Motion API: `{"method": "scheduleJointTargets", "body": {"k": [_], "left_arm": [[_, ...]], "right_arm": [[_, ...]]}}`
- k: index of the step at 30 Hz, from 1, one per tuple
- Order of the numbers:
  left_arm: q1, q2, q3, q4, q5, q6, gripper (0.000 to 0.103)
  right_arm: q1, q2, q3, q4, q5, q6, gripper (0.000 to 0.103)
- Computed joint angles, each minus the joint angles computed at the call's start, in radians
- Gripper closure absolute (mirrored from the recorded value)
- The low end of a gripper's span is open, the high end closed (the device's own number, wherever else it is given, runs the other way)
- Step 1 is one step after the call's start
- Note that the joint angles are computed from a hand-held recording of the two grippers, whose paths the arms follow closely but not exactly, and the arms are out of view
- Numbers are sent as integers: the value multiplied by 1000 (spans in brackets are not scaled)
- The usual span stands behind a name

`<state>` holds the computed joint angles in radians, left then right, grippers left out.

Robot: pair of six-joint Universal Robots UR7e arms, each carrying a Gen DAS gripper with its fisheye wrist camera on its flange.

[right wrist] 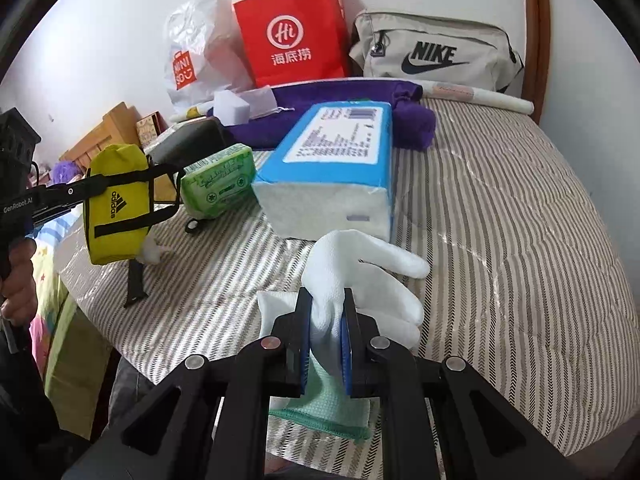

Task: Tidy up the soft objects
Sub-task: 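Drop the yellow pouch and white glove on the purple towel with both grippers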

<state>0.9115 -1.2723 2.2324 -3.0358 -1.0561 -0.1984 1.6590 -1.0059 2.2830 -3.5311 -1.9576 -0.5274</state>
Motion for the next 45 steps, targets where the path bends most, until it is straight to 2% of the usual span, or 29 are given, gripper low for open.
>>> {"method": "scheduleJointTargets", "body": {"k": [2,12,20,28,31,41,45], "left_arm": [[-4,-20,11,1,24,-8,94],[-14,-70,25,-7,54,-14,94],[-7,-69,-15,9,61,-8,94],[-7,-41,-91,41,91,19,94],[-6,-26,-128,45,117,36,94],[5,75,-292,70,286,114,94],[22,117,-355,81,301,138,94]], "right_arm": [[9,0,0,1,-4,-7,91],[53,-1,-22,10,-16,-15,91],[92,-28,-47,5,-14,-35,91],[110,-15,-146,54,-3,-47,91],[117,0,-196,75,-3,-58,91],[127,80,-381,145,-12,-94,91],[120,108,-440,177,-5,-87,91]]}}
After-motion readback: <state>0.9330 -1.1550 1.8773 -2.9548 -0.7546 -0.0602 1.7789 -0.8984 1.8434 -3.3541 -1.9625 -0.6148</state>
